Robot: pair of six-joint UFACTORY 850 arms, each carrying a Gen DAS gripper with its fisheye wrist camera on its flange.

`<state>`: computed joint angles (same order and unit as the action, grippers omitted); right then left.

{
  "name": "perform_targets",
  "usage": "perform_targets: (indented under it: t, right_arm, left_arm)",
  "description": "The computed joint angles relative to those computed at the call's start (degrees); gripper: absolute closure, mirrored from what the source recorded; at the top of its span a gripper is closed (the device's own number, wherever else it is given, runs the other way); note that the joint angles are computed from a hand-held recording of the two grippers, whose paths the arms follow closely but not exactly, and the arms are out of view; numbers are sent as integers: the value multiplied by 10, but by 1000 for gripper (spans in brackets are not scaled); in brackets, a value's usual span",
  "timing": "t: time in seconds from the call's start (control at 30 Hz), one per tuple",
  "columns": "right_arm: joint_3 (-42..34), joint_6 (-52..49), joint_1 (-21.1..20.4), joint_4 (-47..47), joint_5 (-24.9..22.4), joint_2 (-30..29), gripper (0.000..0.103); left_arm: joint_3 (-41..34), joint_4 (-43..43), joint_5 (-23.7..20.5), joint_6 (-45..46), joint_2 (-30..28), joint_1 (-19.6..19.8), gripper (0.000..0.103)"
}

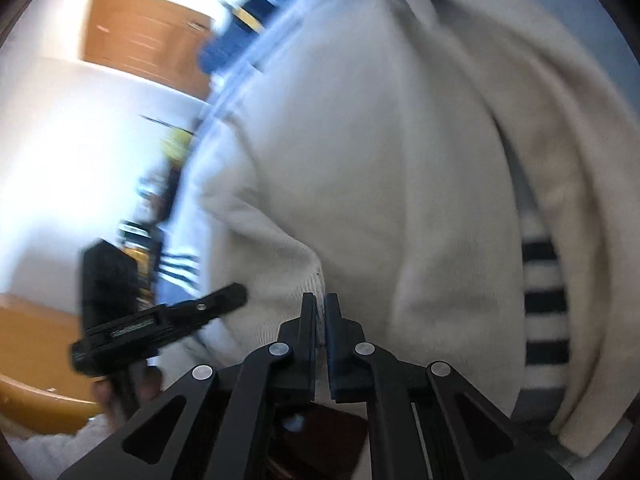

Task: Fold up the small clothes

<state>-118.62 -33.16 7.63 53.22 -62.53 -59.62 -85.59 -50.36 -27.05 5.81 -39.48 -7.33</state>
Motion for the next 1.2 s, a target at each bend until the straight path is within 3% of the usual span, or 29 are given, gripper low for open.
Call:
perform_targets:
  t: [0.07, 0.13, 0.17, 0.23, 0.27, 0.3, 0.37, 0.4, 0.43, 0.63, 0.7, 0.83, 0.93, 1.0, 1.07, 1.17, 1.2]
  right_arm:
    - [15, -9, 7, -5, 12, 14, 98]
    - [58, -48, 6, 18, 31, 48, 96]
    - [90, -63, 8, 18, 65, 71, 91]
    - [137, -59, 9, 5, 119, 102, 69]
    - [162, -60, 5, 10, 144, 119, 67]
    - [185, -71, 1, 26, 165, 135, 63]
    - [235, -115, -13, 87, 205, 172, 43]
    - [259, -131, -17, 111, 226, 190, 27]
    - [290, -150, -22, 142, 254, 212, 20]
    - [384, -155, -47, 204, 323, 270, 19]
    - [383, -129, -56, 188, 313, 268, 28]
    - [357, -82, -64, 139, 317, 253, 33]
    - [295, 31, -66, 6, 315, 216, 34]
    - [242, 80, -73, -46, 286, 178, 35]
    - [179, 137, -70, -107, 265, 132, 45]
    - [130, 200, -58, -205, 279, 97, 59]
    - [124, 201, -58, -203, 274, 91, 75]
  left_arm:
    - [20, -33, 5, 28, 14, 0, 98]
    - [33, 19, 1, -4, 26, -1, 97]
    - [39, 45, 1, -15, 34, -4, 97]
    - [59, 79, 5, -18, 57, -10, 97]
    - [78, 84, 12, -6, 75, -15, 96]
    - [103, 66, 22, 24, 95, -18, 89]
    - [134, 54, 47, 45, 128, -30, 69]
    - [147, 65, 62, 39, 141, -38, 56]
    - [163, 87, 84, 26, 160, -49, 50]
    - [189, 77, 106, 54, 209, -74, 47]
    - [180, 82, 108, 55, 210, -78, 46]
    - [166, 108, 103, 38, 210, -87, 43]
    - [148, 135, 101, 5, 196, -94, 42]
    - [138, 167, 92, -27, 188, -96, 42]
    - [131, 194, 88, -53, 182, -100, 42]
    - [124, 235, 85, -94, 176, -102, 42]
    - [120, 244, 82, -104, 174, -102, 42]
